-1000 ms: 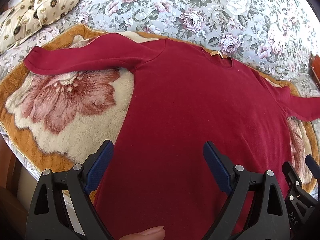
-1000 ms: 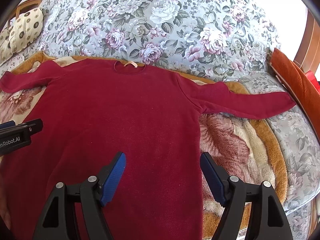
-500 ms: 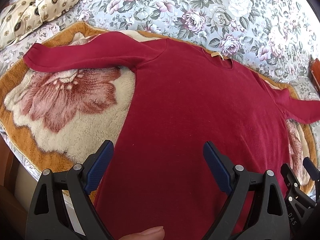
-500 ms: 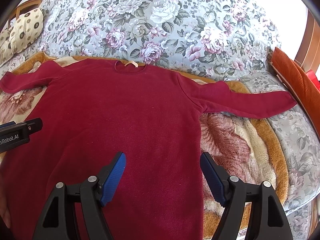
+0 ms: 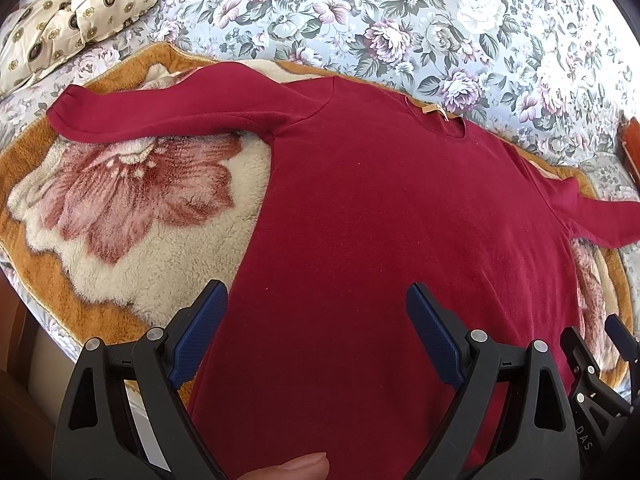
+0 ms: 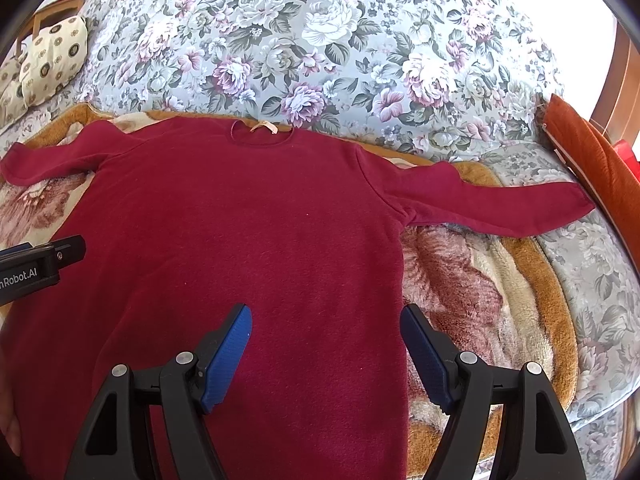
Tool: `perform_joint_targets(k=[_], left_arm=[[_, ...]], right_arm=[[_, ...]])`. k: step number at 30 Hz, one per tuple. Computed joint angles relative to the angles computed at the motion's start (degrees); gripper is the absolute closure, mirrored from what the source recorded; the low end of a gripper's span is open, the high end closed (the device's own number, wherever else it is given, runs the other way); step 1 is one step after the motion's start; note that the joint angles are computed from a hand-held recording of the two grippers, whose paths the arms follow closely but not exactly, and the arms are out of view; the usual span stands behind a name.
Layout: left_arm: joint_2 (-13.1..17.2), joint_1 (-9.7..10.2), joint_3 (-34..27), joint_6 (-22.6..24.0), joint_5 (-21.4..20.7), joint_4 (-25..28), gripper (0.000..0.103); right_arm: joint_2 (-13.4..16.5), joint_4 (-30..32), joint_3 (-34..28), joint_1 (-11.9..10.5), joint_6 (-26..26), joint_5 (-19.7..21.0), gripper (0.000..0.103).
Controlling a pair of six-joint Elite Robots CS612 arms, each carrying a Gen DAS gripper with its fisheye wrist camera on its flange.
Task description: Fold small clothes
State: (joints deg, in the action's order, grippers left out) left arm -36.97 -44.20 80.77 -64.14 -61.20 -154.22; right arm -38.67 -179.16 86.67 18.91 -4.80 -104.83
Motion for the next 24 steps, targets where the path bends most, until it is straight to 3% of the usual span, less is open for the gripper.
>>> perform_joint_targets(k=[24], left_arm=[[0.0,-0.13,0.27,0.12,0.33,-0.45,0.012]], right_arm=[[-0.17,-0.11,0.34,-0.35,0.48,1.64,0.029]])
